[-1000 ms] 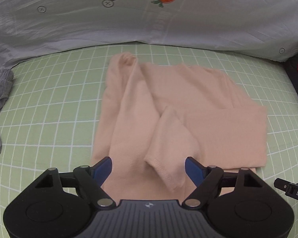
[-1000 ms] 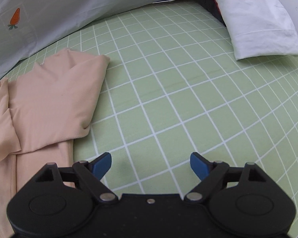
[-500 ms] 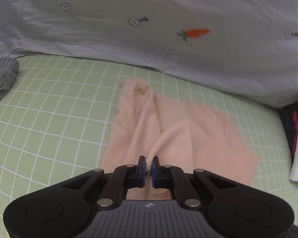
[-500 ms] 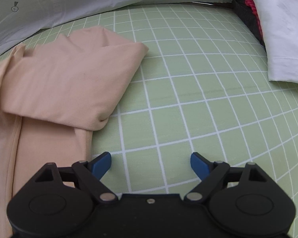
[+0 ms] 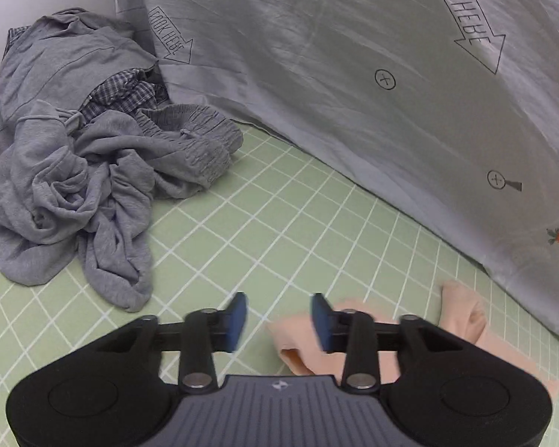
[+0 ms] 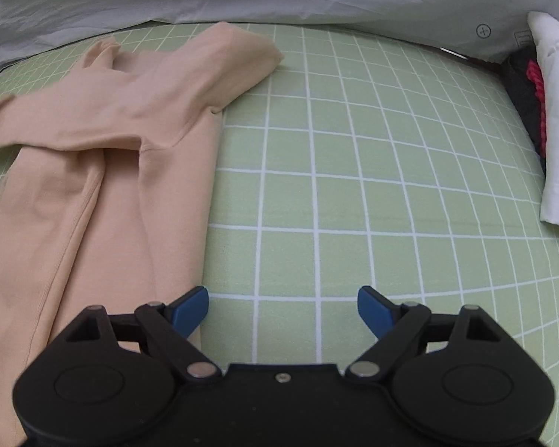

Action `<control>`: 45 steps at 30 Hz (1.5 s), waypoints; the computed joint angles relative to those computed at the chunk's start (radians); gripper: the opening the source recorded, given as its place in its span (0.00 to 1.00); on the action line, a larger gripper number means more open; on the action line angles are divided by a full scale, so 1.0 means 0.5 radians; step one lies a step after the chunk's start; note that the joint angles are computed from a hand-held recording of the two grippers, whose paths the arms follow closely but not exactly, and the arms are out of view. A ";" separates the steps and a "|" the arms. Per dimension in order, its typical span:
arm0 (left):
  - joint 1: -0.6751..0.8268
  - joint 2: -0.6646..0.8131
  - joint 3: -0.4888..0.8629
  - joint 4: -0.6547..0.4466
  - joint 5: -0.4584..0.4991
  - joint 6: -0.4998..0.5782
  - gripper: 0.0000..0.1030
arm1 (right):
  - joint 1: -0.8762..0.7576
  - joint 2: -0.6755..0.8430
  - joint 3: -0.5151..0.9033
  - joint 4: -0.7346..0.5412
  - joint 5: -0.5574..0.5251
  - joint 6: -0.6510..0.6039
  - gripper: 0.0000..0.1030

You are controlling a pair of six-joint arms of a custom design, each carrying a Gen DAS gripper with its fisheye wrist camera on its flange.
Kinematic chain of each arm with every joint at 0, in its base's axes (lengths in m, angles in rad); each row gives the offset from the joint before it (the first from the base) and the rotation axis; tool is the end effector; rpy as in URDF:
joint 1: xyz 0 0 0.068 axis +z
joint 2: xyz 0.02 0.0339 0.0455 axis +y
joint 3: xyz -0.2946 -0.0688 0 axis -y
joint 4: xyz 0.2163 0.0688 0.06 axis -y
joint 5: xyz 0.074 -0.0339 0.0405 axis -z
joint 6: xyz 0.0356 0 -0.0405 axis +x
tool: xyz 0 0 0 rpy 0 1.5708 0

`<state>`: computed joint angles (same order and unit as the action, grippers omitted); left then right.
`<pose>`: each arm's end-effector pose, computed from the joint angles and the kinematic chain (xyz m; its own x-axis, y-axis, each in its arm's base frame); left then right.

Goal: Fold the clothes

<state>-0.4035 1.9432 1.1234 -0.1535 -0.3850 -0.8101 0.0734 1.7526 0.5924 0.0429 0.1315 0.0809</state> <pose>0.3537 -0.1365 0.1823 -0.6470 -0.4537 -0.6128 -0.4338 0.8800 -0.1934 0.2621 0.0146 0.1306 -0.8948 0.0145 -0.4462 0.0571 0.9950 -0.0821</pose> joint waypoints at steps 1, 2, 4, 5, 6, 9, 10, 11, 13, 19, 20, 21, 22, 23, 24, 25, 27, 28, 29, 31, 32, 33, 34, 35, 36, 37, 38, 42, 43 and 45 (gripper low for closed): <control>-0.016 -0.035 -0.050 0.008 -0.003 0.007 0.78 | 0.005 -0.031 -0.020 0.017 0.009 -0.001 0.89; -0.036 -0.071 -0.097 0.010 -0.004 0.011 0.80 | 0.001 -0.075 -0.052 0.042 0.009 0.006 0.97; -0.113 -0.143 -0.161 -0.031 0.003 -0.015 0.83 | -0.016 -0.179 -0.134 0.105 -0.022 0.016 1.00; -0.176 -0.183 -0.189 -0.079 0.000 -0.051 0.84 | -0.026 -0.240 -0.172 0.113 -0.049 0.016 1.00; -0.242 -0.221 -0.213 -0.128 -0.004 -0.089 0.84 | -0.027 -0.311 -0.214 0.115 -0.069 0.018 1.00; -0.468 -0.344 -0.271 -0.256 -0.056 -0.210 0.87 | -0.031 -0.533 -0.325 0.093 -0.129 0.023 1.00; -0.555 -0.380 -0.284 -0.297 -0.091 -0.247 0.89 | -0.031 -0.610 -0.363 0.083 -0.154 0.024 1.00; -0.650 -0.396 -0.275 -0.363 -0.142 -0.277 0.90 | -0.030 -0.685 -0.410 0.080 -0.186 0.022 1.00; -0.841 -0.412 -0.238 -0.510 -0.239 -0.346 0.91 | -0.013 -0.803 -0.503 0.069 -0.217 0.000 1.00; -1.324 -0.389 -0.110 -0.945 -0.427 -0.710 0.91 | -0.084 -0.920 -0.745 0.046 -0.420 -0.158 1.00; -1.391 -0.371 -0.076 -1.039 -0.448 -0.786 0.91 | -0.093 -0.951 -0.795 0.056 -0.442 -0.161 1.00; -1.457 -0.351 -0.043 -1.131 -0.465 -0.863 0.91 | -0.095 -0.976 -0.841 0.063 -0.453 -0.169 1.00; -1.513 -0.338 -0.024 -1.209 -0.476 -0.945 0.91 | -0.080 -0.990 -0.878 0.066 -0.445 -0.181 1.00; -1.570 -0.335 -0.018 -1.273 -0.485 -1.031 0.91 | -0.073 -0.999 -0.917 0.076 -0.447 -0.202 1.00; -1.629 -0.330 -0.012 -1.338 -0.491 -1.120 0.91 | -0.084 -1.001 -0.961 0.109 -0.476 -0.238 1.00; -1.685 -0.330 -0.014 -1.396 -0.489 -1.216 0.91 | -0.092 -1.000 -1.005 0.151 -0.499 -0.249 0.99; -1.771 -0.347 -0.028 -1.478 -0.455 -1.349 0.91 | -0.087 -0.978 -1.064 0.217 -0.507 -0.232 0.84; -1.811 -0.357 -0.038 -1.512 -0.437 -1.409 0.91 | -0.077 -0.969 -1.075 0.225 -0.497 -0.222 0.79; -1.834 -0.380 -0.065 -1.514 -0.426 -1.432 0.91 | -0.067 -0.961 -1.085 0.232 -0.486 -0.211 0.74; -1.835 -0.435 -0.148 -1.453 -0.411 -1.415 0.91 | -0.030 -0.968 -1.123 0.288 -0.441 -0.166 0.68; -1.808 -0.474 -0.204 -1.389 -0.409 -1.357 0.91 | -0.005 -0.973 -1.140 0.323 -0.413 -0.131 0.62; -1.778 -0.515 -0.259 -1.327 -0.409 -1.296 0.91 | 0.022 -0.969 -1.144 0.351 -0.388 -0.084 0.53; -1.746 -0.565 -0.313 -1.266 -0.416 -1.220 0.91 | 0.049 -0.965 -1.148 0.380 -0.363 -0.039 0.46; -1.714 -0.615 -0.365 -1.212 -0.421 -1.148 0.91 | 0.090 -0.953 -1.144 0.400 -0.326 0.018 0.32; -1.688 -0.668 -0.407 -1.186 -0.425 -1.097 0.91 | 0.156 -0.941 -1.118 0.379 -0.277 0.098 0.19; -1.660 -0.727 -0.455 -1.154 -0.433 -1.044 0.91 | 0.217 -0.952 -1.081 0.319 -0.245 0.177 0.11; -1.633 -0.802 -0.529 -1.098 -0.449 -0.988 0.91 | 0.302 -0.968 -1.050 0.267 -0.189 0.278 0.04; -1.410 -1.049 -0.824 -0.819 -0.376 -0.657 0.91 | 0.934 -1.041 -0.942 0.078 0.259 0.799 0.03; -1.334 -1.111 -0.889 -0.757 -0.343 -0.568 0.91 | 1.087 -1.038 -0.900 0.020 0.363 0.916 0.03; -1.126 -1.253 -1.014 -0.619 -0.254 -0.342 0.91 | 1.367 -1.004 -0.799 -0.096 0.554 1.143 0.03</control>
<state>-0.9667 1.3166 0.6163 -0.4632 -0.5121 -0.9809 0.7572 1.2508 0.1931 -0.0051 0.4085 0.6524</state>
